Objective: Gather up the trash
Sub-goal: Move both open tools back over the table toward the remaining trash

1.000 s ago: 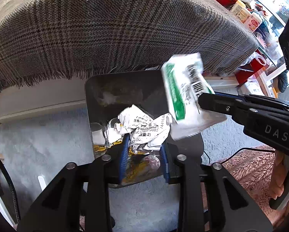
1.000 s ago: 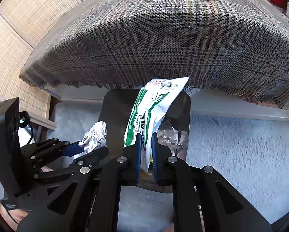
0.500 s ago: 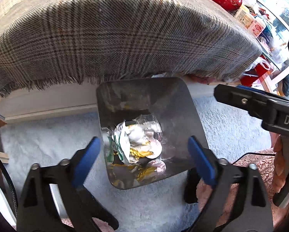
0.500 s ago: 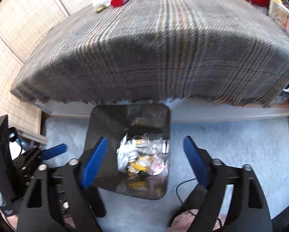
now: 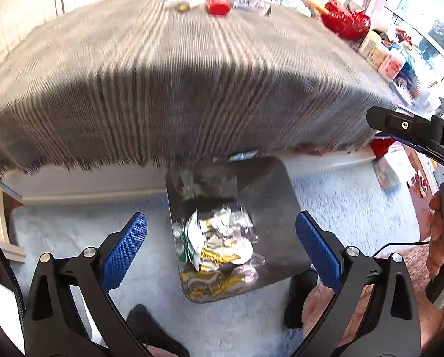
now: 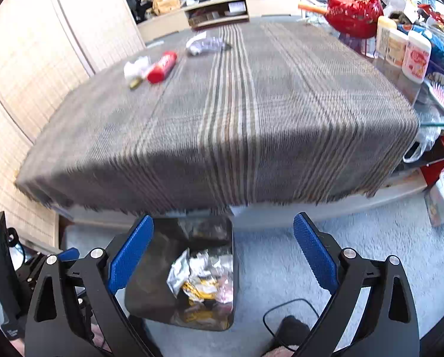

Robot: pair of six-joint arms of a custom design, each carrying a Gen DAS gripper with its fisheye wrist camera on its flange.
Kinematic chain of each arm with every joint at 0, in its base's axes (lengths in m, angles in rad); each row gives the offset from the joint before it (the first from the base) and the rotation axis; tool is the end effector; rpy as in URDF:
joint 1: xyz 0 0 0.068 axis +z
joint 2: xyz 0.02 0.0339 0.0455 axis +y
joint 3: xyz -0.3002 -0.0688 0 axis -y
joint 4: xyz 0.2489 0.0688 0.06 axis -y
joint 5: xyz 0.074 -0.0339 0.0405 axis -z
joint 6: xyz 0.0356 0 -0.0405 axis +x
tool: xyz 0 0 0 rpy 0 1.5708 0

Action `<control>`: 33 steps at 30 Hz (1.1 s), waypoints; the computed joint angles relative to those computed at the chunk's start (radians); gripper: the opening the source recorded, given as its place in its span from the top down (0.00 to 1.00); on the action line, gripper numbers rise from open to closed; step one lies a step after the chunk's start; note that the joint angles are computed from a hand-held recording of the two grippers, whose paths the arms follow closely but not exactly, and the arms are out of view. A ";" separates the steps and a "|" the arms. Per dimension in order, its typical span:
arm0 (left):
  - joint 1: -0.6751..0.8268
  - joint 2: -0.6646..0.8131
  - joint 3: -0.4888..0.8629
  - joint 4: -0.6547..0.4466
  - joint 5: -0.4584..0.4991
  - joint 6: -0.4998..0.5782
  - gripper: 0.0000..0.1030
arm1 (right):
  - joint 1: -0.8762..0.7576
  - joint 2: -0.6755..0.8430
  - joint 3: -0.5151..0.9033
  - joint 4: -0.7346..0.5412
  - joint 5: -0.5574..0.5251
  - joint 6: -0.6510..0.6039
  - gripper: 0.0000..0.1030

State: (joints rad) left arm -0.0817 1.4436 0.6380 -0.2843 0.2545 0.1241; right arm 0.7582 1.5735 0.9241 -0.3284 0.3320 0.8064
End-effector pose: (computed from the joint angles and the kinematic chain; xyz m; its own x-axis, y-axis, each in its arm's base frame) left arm 0.2462 -0.0292 0.1772 -0.8527 0.1900 -0.4866 0.3029 0.9388 -0.1642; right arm 0.2371 0.2085 0.2217 -0.7905 0.1912 -0.5819 0.0762 0.9733 0.2163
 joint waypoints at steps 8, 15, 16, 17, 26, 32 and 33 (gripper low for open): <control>0.041 -0.051 0.134 -0.101 0.039 0.002 0.08 | -0.010 -0.037 0.105 -0.093 0.064 -0.097 0.06; 0.061 0.030 0.310 -0.126 0.013 0.040 0.08 | -0.083 0.013 0.222 -0.113 0.056 -0.206 0.05; 0.064 0.050 0.336 -0.121 0.010 0.043 0.08 | -0.095 0.025 0.239 -0.112 0.054 -0.221 0.05; 0.066 0.068 0.360 -0.121 0.009 0.044 0.08 | -0.113 0.043 0.265 -0.110 0.049 -0.242 0.05; 0.063 0.336 0.665 -0.116 -0.024 0.043 0.08 | -0.236 0.265 0.513 -0.101 -0.009 -0.363 0.05; 0.044 0.503 0.871 -0.140 -0.017 0.038 0.08 | -0.301 0.412 0.683 -0.106 -0.075 -0.387 0.06; 0.043 0.527 0.902 -0.149 -0.014 0.037 0.08 | -0.307 0.445 0.729 -0.117 -0.077 -0.401 0.06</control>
State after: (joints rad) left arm -0.0391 1.9706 1.5405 -0.4332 0.2401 0.1610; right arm 0.4512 2.0182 1.6529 -0.4452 0.2547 0.4058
